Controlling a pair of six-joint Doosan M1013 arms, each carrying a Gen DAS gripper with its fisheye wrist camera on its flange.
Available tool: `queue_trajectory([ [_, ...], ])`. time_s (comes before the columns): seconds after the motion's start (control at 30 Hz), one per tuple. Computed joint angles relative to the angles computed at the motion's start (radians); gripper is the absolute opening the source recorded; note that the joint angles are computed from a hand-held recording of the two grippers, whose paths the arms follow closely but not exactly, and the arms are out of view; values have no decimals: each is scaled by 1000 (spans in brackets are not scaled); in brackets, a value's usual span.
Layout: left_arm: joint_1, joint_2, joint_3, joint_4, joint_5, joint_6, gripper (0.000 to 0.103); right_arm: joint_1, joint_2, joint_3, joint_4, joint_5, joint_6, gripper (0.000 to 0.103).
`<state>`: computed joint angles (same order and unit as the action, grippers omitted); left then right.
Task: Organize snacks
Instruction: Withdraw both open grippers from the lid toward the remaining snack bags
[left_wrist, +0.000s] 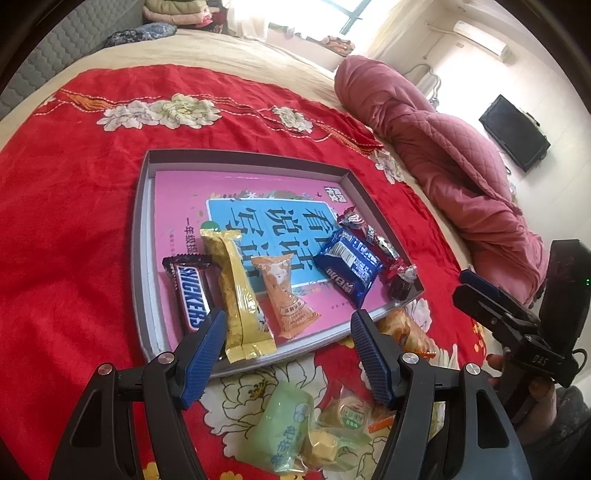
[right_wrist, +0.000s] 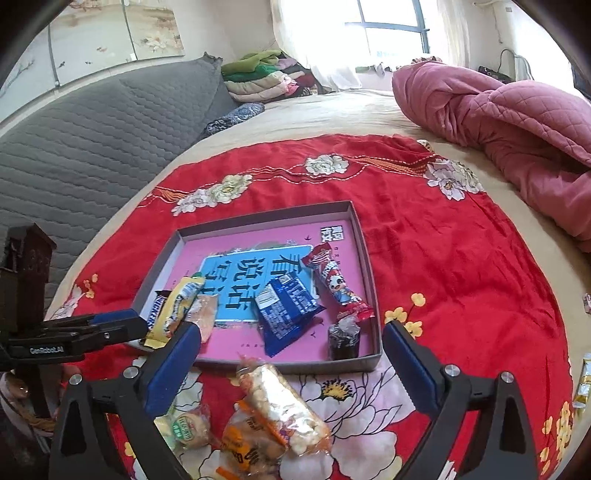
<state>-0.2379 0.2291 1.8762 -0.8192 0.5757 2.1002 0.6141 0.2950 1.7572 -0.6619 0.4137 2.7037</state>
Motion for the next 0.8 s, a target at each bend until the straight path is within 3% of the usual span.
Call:
queue_trajectory([
  [0.3,-1,-20,14,21,-3,-39,71,-1,-12,12,105,-36,-104,100],
  [0.8,-12,-56,42,84,0,-102,71,15,-35,40,130,1,-129,100],
])
